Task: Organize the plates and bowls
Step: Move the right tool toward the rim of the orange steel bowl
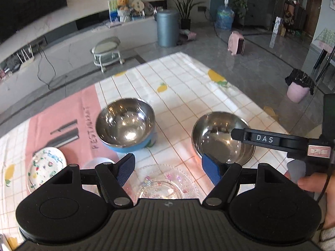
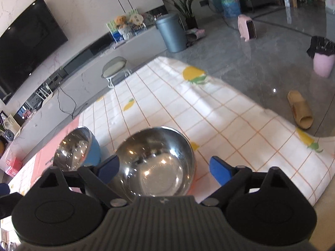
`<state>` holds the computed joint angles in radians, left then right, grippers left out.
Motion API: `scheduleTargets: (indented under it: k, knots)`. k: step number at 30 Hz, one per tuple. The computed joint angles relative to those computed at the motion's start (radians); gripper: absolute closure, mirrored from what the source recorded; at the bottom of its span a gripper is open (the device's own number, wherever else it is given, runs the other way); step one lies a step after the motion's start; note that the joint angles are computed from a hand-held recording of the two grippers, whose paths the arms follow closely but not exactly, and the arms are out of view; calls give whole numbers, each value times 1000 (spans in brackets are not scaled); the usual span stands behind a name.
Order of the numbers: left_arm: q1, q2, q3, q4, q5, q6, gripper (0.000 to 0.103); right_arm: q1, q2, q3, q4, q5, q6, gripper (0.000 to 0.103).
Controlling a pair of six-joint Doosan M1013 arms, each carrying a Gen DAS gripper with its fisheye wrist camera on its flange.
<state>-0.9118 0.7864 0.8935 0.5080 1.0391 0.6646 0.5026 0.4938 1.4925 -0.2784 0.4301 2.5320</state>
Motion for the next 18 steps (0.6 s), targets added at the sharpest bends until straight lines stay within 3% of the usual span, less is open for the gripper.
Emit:
scheduleTargets:
  k: [2,4,7,11,18]
  knots:
    - [13,46,-66,-65,60,36,18,-2,8,-8,-41,44,46,18]
    - [21,77,-104,-97,92,47,18,-5,6,0,-83,38,89,18]
    - [27,113,-147,-136,130,51,18,-26,-4,28,19,-33,22,17]
    - [38,165,-214,-188,184,54,18,-29,16,7,76,-5,-43,17]
    - [69,165,-190,-301,140,15,18,-38,38,-17,222,42,-214,25]
